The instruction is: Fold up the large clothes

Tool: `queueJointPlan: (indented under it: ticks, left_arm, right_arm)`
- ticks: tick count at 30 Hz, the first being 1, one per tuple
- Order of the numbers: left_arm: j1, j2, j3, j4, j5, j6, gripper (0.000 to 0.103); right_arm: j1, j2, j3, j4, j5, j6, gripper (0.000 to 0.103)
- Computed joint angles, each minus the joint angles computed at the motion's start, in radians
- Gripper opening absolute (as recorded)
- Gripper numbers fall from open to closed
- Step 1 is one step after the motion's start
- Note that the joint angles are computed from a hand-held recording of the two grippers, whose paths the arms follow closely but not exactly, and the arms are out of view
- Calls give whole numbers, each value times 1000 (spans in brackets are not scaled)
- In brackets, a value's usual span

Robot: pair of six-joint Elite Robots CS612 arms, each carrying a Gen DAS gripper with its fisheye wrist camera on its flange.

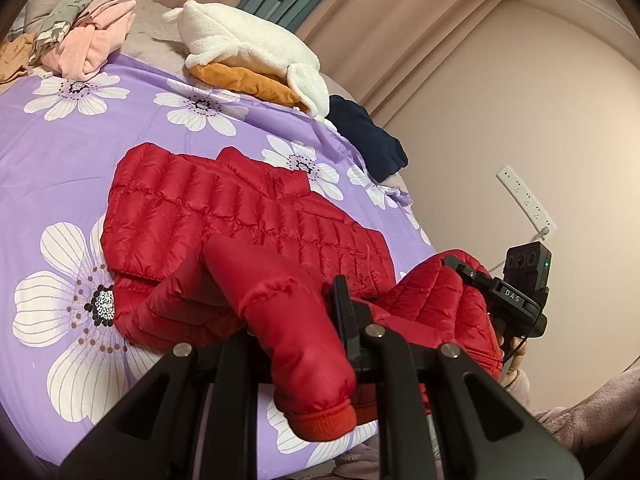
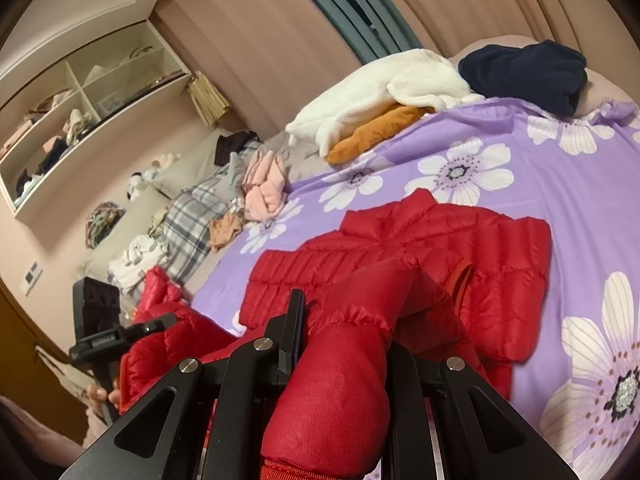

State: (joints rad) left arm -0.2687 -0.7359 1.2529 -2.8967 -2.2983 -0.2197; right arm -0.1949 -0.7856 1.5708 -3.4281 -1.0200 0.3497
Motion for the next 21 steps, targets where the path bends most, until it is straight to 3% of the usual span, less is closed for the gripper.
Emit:
queueJointPlan:
  ticks: [21]
  left_arm:
    - [-3,19,-40,37,15,5,15]
  right_arm:
    - [-4,32,-49,36,-3,23,18]
